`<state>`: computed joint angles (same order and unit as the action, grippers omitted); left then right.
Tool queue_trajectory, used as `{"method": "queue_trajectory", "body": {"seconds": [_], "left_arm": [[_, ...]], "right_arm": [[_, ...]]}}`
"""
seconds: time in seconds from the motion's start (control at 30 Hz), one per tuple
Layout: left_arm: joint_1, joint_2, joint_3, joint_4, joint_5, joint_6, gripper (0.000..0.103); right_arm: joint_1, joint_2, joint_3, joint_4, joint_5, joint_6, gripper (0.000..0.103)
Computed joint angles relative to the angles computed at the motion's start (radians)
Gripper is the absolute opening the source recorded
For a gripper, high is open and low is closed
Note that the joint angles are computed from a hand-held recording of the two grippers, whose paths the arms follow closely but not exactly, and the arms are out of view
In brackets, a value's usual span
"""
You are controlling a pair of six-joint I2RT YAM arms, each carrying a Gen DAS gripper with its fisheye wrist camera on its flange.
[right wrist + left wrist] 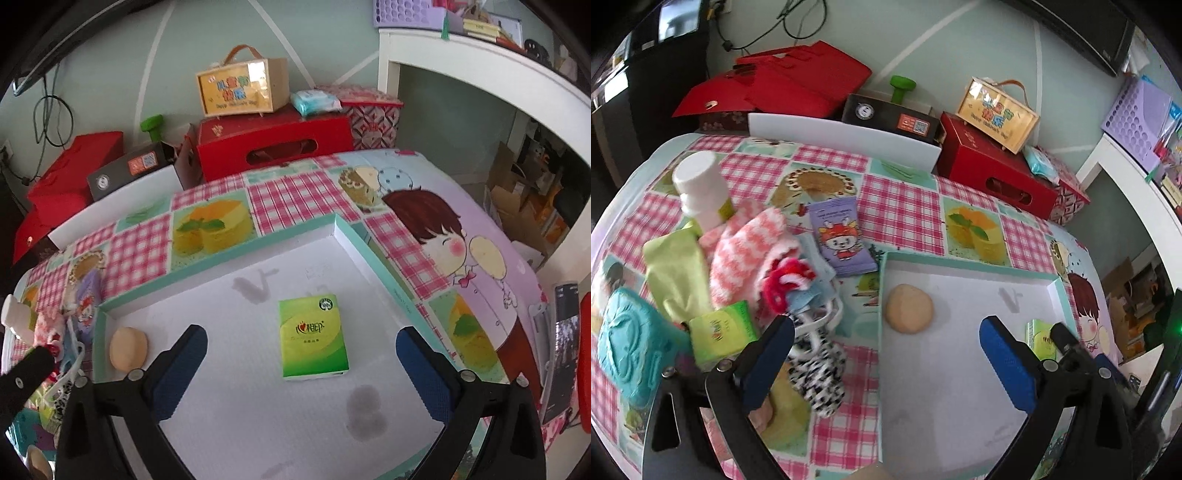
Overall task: Organize soft objects
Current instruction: 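Move the left tool to the pink sock bundle while the right tool approaches the leopard scrunchie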
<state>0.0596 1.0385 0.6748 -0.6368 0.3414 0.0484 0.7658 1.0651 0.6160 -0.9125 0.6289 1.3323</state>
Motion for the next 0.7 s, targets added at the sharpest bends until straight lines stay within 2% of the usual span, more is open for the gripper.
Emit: {"method": "queue_trajectory", "body": {"seconds": [0.1,0.3,0.43,0.7], "left_arm": [[0.082,-0.028,-0.018,-0.023,0.050,0.038,0.100],[0.174,-0.044,-0.029,-0.069,0.078,0.070,0.100],[0.240,-0.060,-0.037,-0.098,0.119,0.103,0.100],[0.448,-0.028,-0.052,-0.168,0.209,0.244,0.100]], "right_arm": [[0.043,-0.005,0.022,-0.042,0.024,0.043,0.103],[0.100,0.021,0.053,-0.084,0.037,0.089,0.103],[0.132,0.046,0.064,-0.061,0.026,0.088,0.103],[0.203,0.121,0.098,0.023,0.000,0.053,0.103]]}}
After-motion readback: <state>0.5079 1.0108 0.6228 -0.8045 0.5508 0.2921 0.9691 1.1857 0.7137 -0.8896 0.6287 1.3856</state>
